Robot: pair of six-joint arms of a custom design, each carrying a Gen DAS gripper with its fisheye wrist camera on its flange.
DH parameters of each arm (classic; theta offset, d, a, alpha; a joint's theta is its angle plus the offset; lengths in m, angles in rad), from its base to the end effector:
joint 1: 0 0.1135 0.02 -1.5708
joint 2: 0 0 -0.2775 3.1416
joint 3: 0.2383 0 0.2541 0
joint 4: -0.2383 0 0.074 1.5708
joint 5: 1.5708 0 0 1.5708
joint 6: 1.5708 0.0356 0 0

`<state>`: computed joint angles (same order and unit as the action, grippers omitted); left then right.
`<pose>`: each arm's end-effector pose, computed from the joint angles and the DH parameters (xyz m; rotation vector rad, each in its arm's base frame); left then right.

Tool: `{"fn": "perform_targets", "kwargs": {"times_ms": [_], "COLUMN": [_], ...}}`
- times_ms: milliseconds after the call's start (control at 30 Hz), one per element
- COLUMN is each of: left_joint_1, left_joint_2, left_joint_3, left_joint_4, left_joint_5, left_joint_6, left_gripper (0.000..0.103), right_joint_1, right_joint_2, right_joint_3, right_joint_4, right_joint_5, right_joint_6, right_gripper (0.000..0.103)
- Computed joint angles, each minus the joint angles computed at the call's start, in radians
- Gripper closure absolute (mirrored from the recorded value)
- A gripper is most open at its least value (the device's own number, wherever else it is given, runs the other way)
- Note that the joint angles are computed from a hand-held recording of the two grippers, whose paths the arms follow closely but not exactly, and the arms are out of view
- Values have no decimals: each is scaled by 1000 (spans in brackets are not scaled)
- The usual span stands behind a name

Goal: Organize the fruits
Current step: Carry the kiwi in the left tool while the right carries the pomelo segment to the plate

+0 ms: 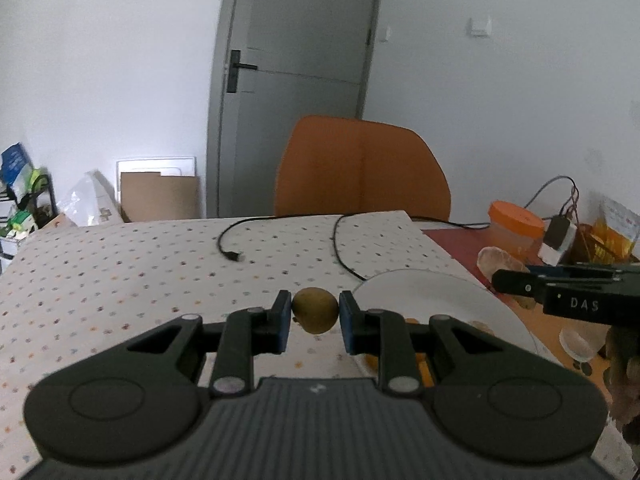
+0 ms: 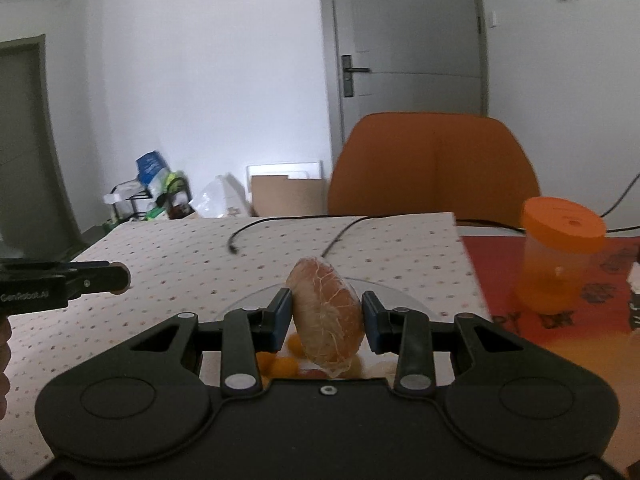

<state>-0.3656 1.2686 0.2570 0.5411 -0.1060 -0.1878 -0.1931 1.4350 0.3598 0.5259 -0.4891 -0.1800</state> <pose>0.2038 -0.0740 0.1513 0.1153 2.0435 -0.2384 0.2412 -0.0301 0.1447 -0.2722 2.0442 0.2886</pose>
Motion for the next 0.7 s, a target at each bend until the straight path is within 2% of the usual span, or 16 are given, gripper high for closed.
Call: {"fn": "perform_targets", "kwargs": {"times_ms": [267,567,700], "left_joint_1": [-78,-143,-155], "left_joint_2": [158,293,344], "left_joint_3": [96,224,267], "left_joint_4": [27,2,3], "left_joint_5": [-34,-65,-64], "left_joint_6": [-4,-18,-24], "left_gripper": [79,79,79], "right_joint_1": [-93,-131,-116], "right_joint_2": [99,227,256], "right_joint_3": [32,69,109], "right_joint_4": [43,118,88], "right_joint_5": [-33,-70,-71], "right_joint_6": [-29,19,21], "right_gripper": [67,67,67]}}
